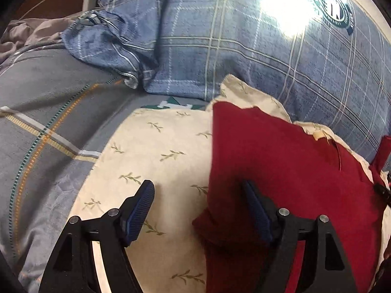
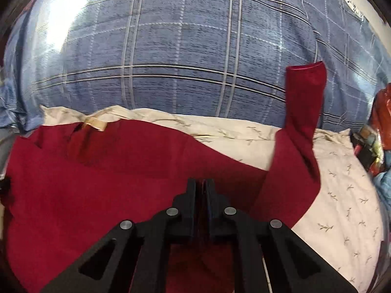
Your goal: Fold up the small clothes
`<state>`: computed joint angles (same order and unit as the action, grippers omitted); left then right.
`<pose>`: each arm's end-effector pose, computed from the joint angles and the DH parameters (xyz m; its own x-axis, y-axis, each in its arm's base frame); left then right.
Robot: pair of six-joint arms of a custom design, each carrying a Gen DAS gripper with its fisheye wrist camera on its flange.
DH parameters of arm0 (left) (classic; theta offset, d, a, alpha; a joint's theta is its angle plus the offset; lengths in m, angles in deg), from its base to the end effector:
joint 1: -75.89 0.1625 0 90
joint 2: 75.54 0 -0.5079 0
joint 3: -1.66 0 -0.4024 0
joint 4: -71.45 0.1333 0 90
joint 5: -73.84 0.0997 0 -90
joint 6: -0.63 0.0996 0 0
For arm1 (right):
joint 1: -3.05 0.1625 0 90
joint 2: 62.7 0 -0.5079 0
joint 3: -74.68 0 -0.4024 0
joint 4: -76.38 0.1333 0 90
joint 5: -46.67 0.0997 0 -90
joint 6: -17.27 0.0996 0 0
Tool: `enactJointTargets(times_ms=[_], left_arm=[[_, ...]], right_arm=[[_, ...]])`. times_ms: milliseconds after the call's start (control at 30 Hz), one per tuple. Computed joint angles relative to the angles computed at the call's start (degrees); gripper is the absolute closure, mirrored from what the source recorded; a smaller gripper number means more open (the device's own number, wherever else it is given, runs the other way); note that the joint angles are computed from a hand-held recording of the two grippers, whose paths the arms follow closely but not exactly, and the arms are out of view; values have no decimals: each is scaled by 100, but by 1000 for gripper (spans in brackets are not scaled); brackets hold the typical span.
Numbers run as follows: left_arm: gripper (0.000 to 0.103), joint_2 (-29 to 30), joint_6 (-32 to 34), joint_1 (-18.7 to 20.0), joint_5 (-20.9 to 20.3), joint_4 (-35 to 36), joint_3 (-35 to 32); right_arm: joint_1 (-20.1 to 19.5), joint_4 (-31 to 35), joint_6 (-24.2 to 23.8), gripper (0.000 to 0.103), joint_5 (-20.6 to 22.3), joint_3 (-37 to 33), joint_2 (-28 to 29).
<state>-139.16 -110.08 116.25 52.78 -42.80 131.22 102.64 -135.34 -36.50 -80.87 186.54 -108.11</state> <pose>-0.1890 -0.4576 0.1570 -0.6172 -0.6913 -0.3757 0.0235 0.4611 -0.8870 0.1781 -0.6180 0.1923 -0.4348 -0.2394 0.8681 -0.7541 0.6237 -0.2057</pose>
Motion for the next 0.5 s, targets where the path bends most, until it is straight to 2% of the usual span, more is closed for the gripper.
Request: enactJointTargets(times_ms=[100,200,233,267,333,400,500], left_arm=[[28,-29,245,41,-63,-377,97],[28,-74,222,47,-71,-331,98],[28,-98,160,40,-77,-254,96],[28,-112,123,40,-79,-221,91],[28,-158,10,31,-96,-80,79],[28,-180,-156,12,-96,145,46],[28,-233,-405,-14,-125,528,-1]], right_arm=[[-14,279,353,96,-236,-82,4],[111,-148,356,85,-264,-11,-19],[153,15,591,80,-62,76,-152],[184,418,902,76,380,213,-353],[285,1262,1027,52,957,291,-539],[397,2092,1032,46,1444,265,-544],[593,3332,921,44,1963,-42,-224]])
